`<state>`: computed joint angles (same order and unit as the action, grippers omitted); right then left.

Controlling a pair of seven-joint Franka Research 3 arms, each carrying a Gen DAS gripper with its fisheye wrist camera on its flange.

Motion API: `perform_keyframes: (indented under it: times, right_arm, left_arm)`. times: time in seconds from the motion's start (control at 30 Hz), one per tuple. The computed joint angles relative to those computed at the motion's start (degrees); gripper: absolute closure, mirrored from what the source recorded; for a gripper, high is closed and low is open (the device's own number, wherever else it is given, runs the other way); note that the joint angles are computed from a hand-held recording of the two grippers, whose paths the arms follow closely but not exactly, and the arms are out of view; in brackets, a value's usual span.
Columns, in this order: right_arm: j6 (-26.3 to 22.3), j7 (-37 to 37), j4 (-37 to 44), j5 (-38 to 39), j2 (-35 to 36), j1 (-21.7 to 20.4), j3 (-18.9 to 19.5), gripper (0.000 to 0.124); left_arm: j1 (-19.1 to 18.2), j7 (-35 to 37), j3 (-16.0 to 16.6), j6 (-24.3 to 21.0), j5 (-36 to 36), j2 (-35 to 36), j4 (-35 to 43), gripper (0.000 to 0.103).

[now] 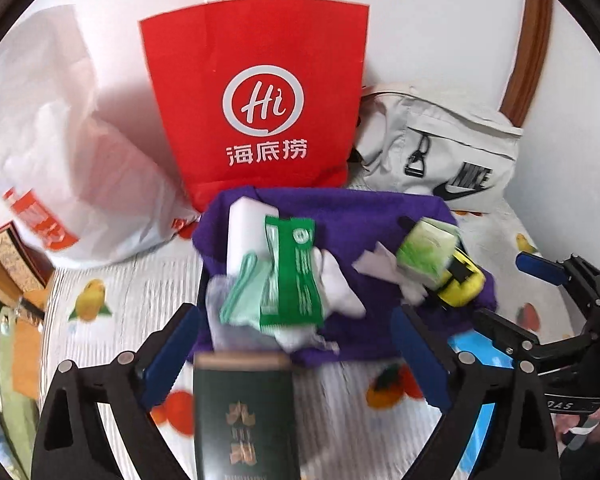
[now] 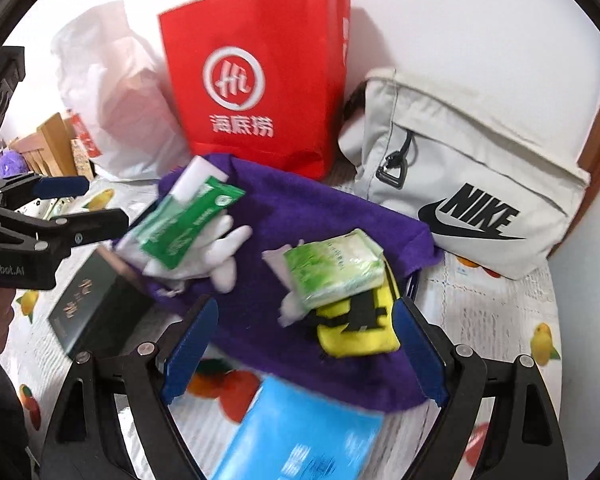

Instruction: Organize soft objects

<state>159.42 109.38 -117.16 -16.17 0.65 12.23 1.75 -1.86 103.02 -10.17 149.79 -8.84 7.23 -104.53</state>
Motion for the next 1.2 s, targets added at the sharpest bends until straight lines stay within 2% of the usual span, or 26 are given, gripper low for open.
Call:
perform_keyframes:
  times: [0.1, 0.17, 0.3, 0.4, 0.6, 0.77, 0.93, 1.1, 1.2]
  right_arm:
    - [1.24, 5.09, -4.21, -3.62, -3.95, 0.10, 0.78, 0.034]
    - [1.82, 8.92, -7.42, -5.89, -7.08, -0.79, 2.21, 0.028]
    - [1.72, 19.65, -13.68, -13.81, -14.13, -4.98, 7.34, 0.024]
    - [3.03, 23.67, -19.43, -13.97, -20.38, -6.79, 10.17, 0.022]
    - [3.43, 24.04, -28.45, -8.52, -31.60, -7.83, 15.14, 0.021]
    - [2.18, 25.82, -34.41, -3.98, -39.87, -8.80, 19.62, 0.021]
    - [-1.45, 26.58, -37.92, -0.41, -46.49, -8.94, 23.11, 0.021]
    - [-5.27, 28.24, -38.73, -0.10, -50.78, -9.53, 25.84, 0.021]
    - [-5.46, 28.68, -39.33, 0.53, -51.61, -8.73, 25.62, 0.021]
  left_arm:
    - [0.08, 0.30, 0.43, 0.82, -1.72, -5.76, -6.33, 0.003]
    - [-0.49, 0.49, 1.28, 1.27, -3.12, -9.98, -10.90, 0.002]
    - [-2.85, 2.23, 3.69, 1.96, -6.58, -17.59, -18.92, 0.002]
    - [-4.93, 1.59, 5.43, 3.13, -7.04, -24.31, -25.95, 0.002]
    - [-7.90, -2.37, 7.19, 6.65, -3.08, -35.45, -37.18, 0.001]
    - [-7.24, -8.33, 5.79, 8.56, 3.77, -43.68, -44.75, 0.001]
    - [-10.77, -10.27, 8.84, 7.41, 6.00, -49.05, -48.83, 0.001]
    - [-10.36, -13.31, 8.33, 7.91, 9.43, -52.87, -51.14, 0.001]
    - [-11.56, -13.69, 9.60, 7.75, 10.26, -54.70, -52.01, 0.001]
